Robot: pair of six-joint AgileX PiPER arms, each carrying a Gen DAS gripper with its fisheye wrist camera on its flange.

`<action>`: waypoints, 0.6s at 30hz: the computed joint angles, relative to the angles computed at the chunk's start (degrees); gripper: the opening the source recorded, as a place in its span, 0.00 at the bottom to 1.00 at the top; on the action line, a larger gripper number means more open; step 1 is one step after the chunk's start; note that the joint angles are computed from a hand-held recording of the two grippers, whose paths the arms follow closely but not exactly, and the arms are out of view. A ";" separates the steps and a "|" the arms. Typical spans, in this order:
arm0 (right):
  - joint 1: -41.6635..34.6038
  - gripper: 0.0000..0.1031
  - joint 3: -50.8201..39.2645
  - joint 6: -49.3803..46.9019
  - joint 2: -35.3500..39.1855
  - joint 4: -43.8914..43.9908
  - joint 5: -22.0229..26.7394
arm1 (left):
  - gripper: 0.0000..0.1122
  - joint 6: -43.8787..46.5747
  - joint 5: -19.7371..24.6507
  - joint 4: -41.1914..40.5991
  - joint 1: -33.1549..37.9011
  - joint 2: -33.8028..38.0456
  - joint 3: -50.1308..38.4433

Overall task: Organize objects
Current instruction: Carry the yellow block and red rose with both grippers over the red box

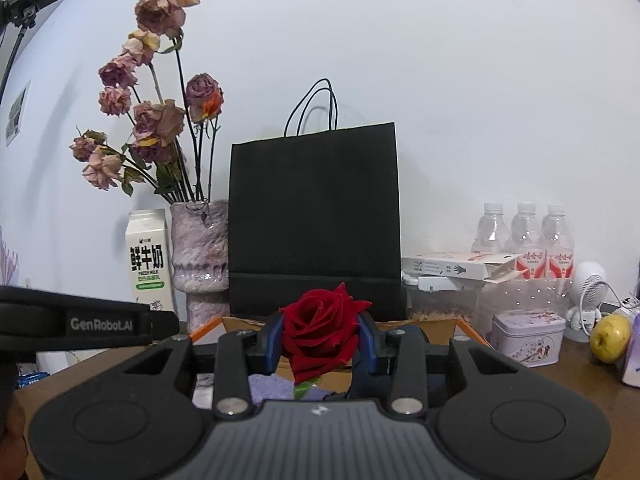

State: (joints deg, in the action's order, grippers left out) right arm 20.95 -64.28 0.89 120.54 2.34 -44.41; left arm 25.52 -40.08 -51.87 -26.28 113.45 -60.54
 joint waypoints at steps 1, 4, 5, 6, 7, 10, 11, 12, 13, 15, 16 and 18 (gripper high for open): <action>-0.11 0.36 -0.98 0.01 0.49 -0.15 0.60 | 0.28 0.28 0.31 0.05 0.28 0.55 -0.95; -0.40 0.36 -4.04 -0.03 1.92 -0.37 2.57 | 0.28 0.77 1.37 0.59 1.15 2.20 -3.63; -0.54 0.36 -4.85 0.08 2.30 -0.57 3.08 | 0.28 0.95 1.69 0.70 1.39 2.83 -4.58; -0.68 0.36 -5.60 0.24 2.68 -0.84 3.55 | 0.28 1.27 1.99 0.70 1.57 3.39 -5.43; -0.81 0.36 -6.37 0.34 3.04 -1.09 4.01 | 0.28 1.72 2.26 0.58 1.69 4.03 -6.40; -1.10 0.36 -8.86 0.20 4.21 -1.41 5.65 | 0.28 2.66 3.23 0.57 2.11 5.59 -8.98; -1.19 0.36 -9.48 0.11 4.51 -1.40 6.11 | 0.28 2.85 3.60 0.62 2.28 6.04 -9.80; -1.30 0.36 -10.44 0.09 4.95 -1.49 6.90 | 0.28 3.03 3.89 0.62 2.42 6.50 -10.54; -1.38 0.36 -11.06 0.09 5.26 -1.55 7.35 | 0.28 3.34 4.25 0.50 2.59 6.94 -11.33; -1.47 0.36 -12.50 -0.22 5.95 -1.38 8.39 | 0.28 4.02 5.02 0.16 2.93 7.81 -12.90; -1.52 0.36 -13.22 -0.38 6.29 -1.33 8.93 | 0.28 4.36 5.43 0.03 3.13 8.23 -13.68; -1.58 0.36 -14.53 -0.64 6.86 -1.28 9.98 | 0.28 5.04 6.15 -0.24 3.47 9.05 -15.11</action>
State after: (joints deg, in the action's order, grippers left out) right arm 19.37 -78.81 0.25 127.40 1.06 -34.43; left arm 30.56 -33.93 -52.12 -22.81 122.50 -75.65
